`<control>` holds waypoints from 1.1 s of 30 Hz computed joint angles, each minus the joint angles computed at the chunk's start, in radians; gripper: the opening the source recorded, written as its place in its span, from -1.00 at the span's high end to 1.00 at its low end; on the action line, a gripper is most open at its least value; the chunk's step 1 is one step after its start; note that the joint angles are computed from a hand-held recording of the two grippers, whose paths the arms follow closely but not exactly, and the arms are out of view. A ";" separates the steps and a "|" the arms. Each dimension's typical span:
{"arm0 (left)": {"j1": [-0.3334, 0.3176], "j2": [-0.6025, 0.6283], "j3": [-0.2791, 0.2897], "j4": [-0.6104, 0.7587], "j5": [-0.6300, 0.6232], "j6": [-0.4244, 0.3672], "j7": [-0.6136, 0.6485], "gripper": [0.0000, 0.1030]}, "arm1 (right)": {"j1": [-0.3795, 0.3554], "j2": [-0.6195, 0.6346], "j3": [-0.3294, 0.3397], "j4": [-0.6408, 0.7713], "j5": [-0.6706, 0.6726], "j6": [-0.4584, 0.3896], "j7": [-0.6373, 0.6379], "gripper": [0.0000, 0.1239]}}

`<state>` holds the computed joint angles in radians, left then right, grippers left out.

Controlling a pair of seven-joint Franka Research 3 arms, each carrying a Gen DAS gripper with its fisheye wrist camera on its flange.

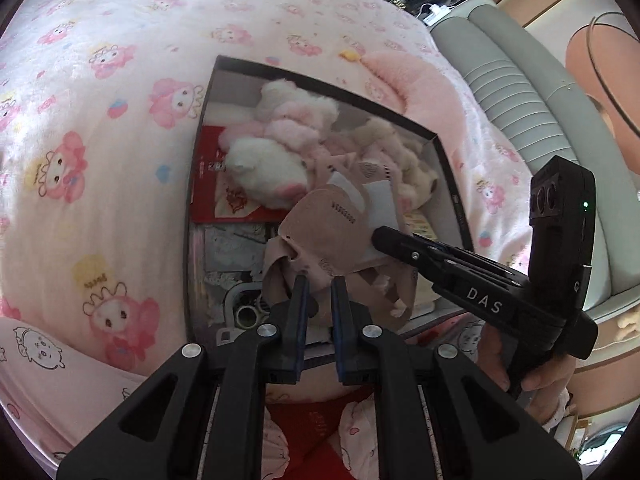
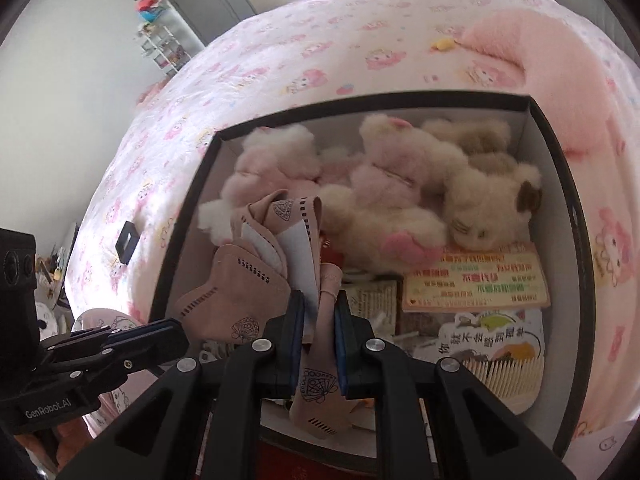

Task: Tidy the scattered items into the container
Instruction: 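Carry the pink pouch in the left gripper over the open box, then lower the pink pouch into the box and open the left gripper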

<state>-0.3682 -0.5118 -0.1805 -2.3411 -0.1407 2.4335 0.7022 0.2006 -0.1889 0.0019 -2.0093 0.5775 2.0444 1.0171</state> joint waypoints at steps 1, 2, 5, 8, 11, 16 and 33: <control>0.004 0.001 -0.002 0.006 0.005 -0.018 -0.007 0.84 | -0.003 0.001 -0.004 0.000 0.000 0.001 0.002 0.81; 0.008 0.001 -0.002 0.009 0.008 -0.028 -0.012 0.78 | -0.008 0.002 -0.008 0.002 0.007 0.003 0.008 0.80; 0.012 0.010 0.005 0.014 0.006 -0.011 -0.008 0.23 | -0.022 -0.003 -0.028 0.007 0.063 0.014 0.018 0.78; -0.006 0.050 0.029 0.006 -0.031 0.085 0.037 -0.12 | -0.031 -0.008 -0.027 -0.001 0.073 0.053 0.031 0.71; -0.015 0.124 0.045 0.036 -0.078 0.110 0.078 -0.11 | -0.028 -0.003 -0.015 -0.003 0.024 0.047 0.035 0.71; 0.045 0.156 -0.018 0.084 0.011 0.021 -0.005 0.98 | -0.025 -0.014 0.000 -0.026 -0.048 0.063 0.049 0.70; 0.031 0.121 -0.004 0.085 0.073 -0.049 0.003 -0.11 | -0.031 -0.019 -0.013 -0.040 -0.044 0.118 0.153 0.71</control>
<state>-0.3372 -0.3904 -0.1846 -2.2560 -0.0682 2.3840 0.7055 0.1694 -0.2082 -0.0115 -2.0491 0.5334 2.1619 1.1698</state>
